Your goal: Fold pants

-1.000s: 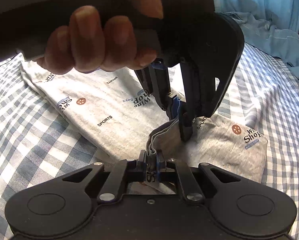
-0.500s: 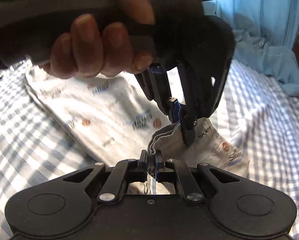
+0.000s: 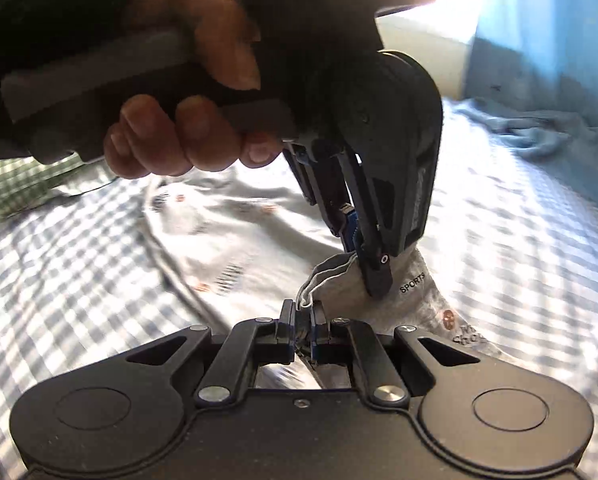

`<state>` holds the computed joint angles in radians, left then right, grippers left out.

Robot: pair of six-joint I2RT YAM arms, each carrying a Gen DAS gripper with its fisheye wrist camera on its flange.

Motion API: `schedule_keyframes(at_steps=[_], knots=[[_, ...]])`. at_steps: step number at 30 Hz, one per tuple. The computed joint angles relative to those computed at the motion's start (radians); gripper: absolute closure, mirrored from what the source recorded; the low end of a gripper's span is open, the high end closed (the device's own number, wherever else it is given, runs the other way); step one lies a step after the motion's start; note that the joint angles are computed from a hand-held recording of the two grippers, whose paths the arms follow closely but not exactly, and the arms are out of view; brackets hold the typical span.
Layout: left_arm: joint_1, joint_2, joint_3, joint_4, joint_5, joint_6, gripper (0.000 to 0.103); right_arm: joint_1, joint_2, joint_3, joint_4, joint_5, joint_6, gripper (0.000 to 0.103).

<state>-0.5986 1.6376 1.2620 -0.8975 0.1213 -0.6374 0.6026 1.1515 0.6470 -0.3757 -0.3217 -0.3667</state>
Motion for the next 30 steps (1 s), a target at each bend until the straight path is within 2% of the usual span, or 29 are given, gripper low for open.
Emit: schedule_keyframes(at_steps=[5,8,9,10,12,13,14,15,16,17,18,20,21,23,25,26,28,29,30], knots=[[0.074,-0.029,-0.152,0.062,0.036,0.053,0.098,0.159,0.187,0.024,0.110,0.063,0.081,0.097],[0.095,-0.042,-0.214,0.114,0.036,0.064,0.091,0.205,0.256,0.032,0.144,0.100,0.115,0.095],[0.093,-0.043,-0.228,0.124,0.009,0.061,0.081,0.213,0.273,0.030,0.151,0.112,0.126,0.091],[0.084,-0.044,-0.238,0.123,-0.029,0.054,0.059,0.214,0.277,0.028,0.152,0.118,0.132,0.087],[0.059,-0.048,-0.235,0.090,-0.115,0.034,0.035,0.195,0.233,-0.003,0.145,0.117,0.127,0.071],[0.041,-0.070,-0.255,0.087,-0.168,0.009,0.026,0.174,0.187,-0.028,0.138,0.115,0.117,0.068],[0.028,-0.098,-0.274,0.082,-0.214,-0.019,0.023,0.138,0.111,-0.068,0.127,0.124,0.106,0.059],[0.009,-0.115,-0.286,0.077,-0.259,-0.053,0.017,0.101,0.040,-0.105,0.124,0.141,0.095,0.044],[-0.022,-0.137,-0.300,0.070,-0.321,-0.104,0.014,0.045,-0.059,-0.163,0.140,0.180,0.073,0.034],[-0.061,-0.144,-0.309,0.070,-0.382,-0.163,0.013,-0.005,-0.132,-0.213,0.172,0.239,0.040,0.014],[-0.107,-0.140,-0.314,0.076,-0.448,-0.227,0.011,-0.047,-0.166,-0.250,0.217,0.305,0.003,0.003],[-0.195,-0.060,-0.279,0.073,-0.569,-0.357,0.008,-0.136,-0.107,-0.273,0.349,0.371,-0.045,0.005],[-0.233,0.027,-0.220,0.027,-0.632,-0.431,0.006,-0.164,-0.050,-0.275,0.430,0.373,-0.040,0.005],[-0.281,0.181,-0.120,-0.097,-0.712,-0.556,0.000,-0.195,0.113,-0.293,0.673,0.359,-0.044,0.005],[-0.319,0.252,-0.076,-0.141,-0.768,-0.676,0.000,-0.238,0.302,-0.273,0.826,0.344,-0.122,0.006],[-0.326,0.262,-0.062,-0.162,-0.777,-0.686,0.000,-0.280,0.358,-0.273,0.880,0.320,-0.159,0.003],[-0.317,0.241,-0.078,-0.141,-0.777,-0.638,0.000,-0.435,0.425,-0.293,0.994,0.125,-0.252,0.001],[-0.302,0.222,-0.096,-0.108,-0.766,-0.612,0.000,-0.469,0.449,-0.295,1.033,0.096,-0.300,0.001],[-0.286,0.197,-0.121,-0.073,-0.753,-0.588,0.000,-0.510,0.444,-0.277,0.999,0.039,-0.326,0.001]])
